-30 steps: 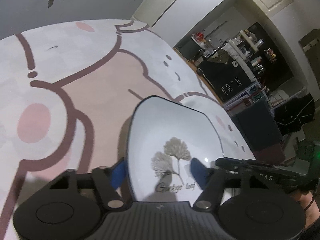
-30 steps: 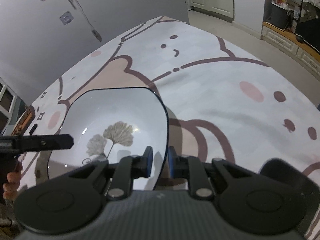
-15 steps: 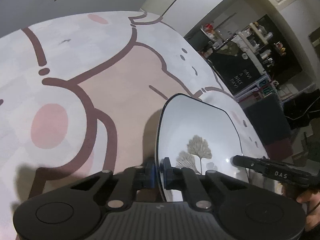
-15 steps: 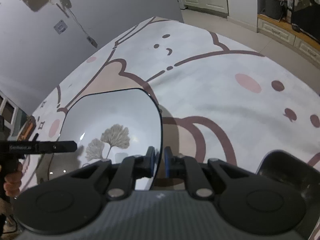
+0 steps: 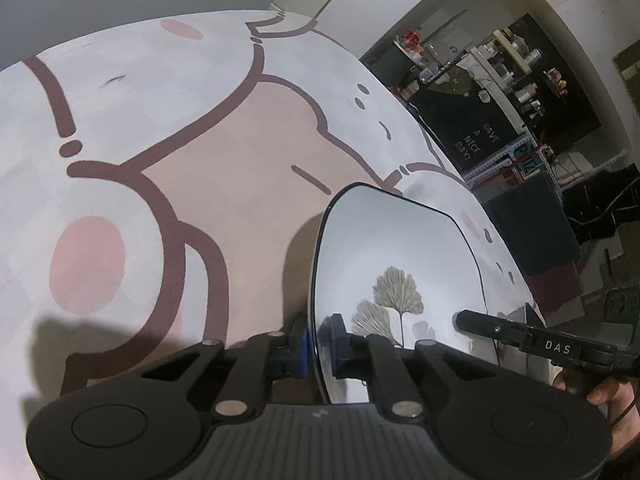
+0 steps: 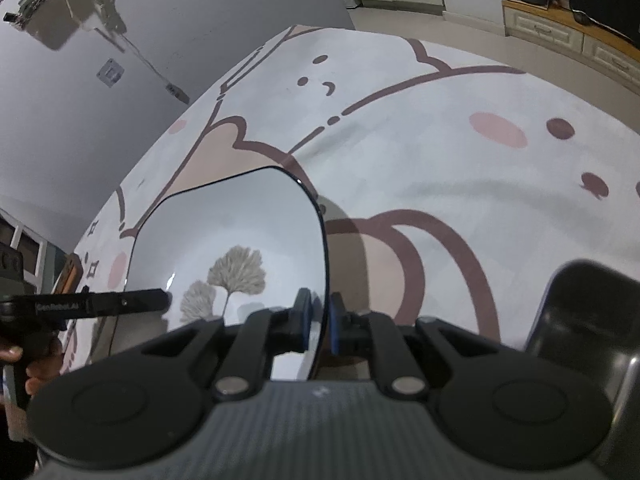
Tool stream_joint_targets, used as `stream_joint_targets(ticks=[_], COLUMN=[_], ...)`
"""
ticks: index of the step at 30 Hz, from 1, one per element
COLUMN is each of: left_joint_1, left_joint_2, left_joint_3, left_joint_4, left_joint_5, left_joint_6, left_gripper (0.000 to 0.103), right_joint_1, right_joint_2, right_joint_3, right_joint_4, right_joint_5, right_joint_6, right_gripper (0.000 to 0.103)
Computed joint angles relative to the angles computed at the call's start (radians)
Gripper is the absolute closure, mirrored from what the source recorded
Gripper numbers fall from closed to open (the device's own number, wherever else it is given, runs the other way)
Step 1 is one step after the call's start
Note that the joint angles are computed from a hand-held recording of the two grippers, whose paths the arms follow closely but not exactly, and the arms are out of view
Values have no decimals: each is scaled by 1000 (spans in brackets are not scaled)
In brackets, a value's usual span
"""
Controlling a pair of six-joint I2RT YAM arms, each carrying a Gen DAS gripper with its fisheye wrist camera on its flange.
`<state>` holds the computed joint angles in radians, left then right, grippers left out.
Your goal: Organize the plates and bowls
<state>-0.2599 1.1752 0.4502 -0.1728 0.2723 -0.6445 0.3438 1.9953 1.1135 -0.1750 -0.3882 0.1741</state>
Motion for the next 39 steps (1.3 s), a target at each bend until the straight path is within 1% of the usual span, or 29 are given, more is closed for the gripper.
stream_joint_targets(ticks=[4, 7, 9, 13, 15, 18, 24, 28, 31, 34, 36, 39], left_joint_1=[-30, -27, -14, -39, -45, -81, -210, -378, -547, -788, -929, -1131], left_joint_2=[-10, -24, -51, -123, -177, -275, -440, -507, -521, -505, -484, -426], left_joint_3=[3, -2, -15, -12, -6, 27, 136, 229, 301, 379, 417, 477], left_joint_4=[-4, -11, -7, -65, -109, -210, -434, -568, -653, -736, -775, -824], left_joint_5=[-35, -32, -8, -16, -14, -41, -131, -258, -385, -556, -650, -782], left_joint_6=[12, 22, 36, 37, 28, 11, -55, -133, -210, -339, -422, -550], left_gripper=[92, 92, 94, 94, 94, 94, 94, 94, 94, 94, 94, 94], right_joint_1=[5, 53, 59, 69, 83, 104, 163, 230, 282, 349, 401, 550], right_joint_2=[-6, -41, -58, -114, -159, -254, -518, -730, -888, -1048, -1144, -1304], right_joint_3=[-12, -63, -94, -163, -196, -243, -337, -395, -427, -447, -449, -434], right_joint_4=[3, 60, 87, 117, 121, 100, -6, -124, -225, -346, -433, -608], right_joint_5=[12, 101, 102, 113, 133, 156, 223, 302, 355, 421, 473, 608], right_joint_6=[-9, -21, 3, 48, 64, 94, 171, 259, 326, 394, 441, 566], right_gripper=[91, 89, 90, 90, 90, 90, 91, 91, 91, 91, 91, 91])
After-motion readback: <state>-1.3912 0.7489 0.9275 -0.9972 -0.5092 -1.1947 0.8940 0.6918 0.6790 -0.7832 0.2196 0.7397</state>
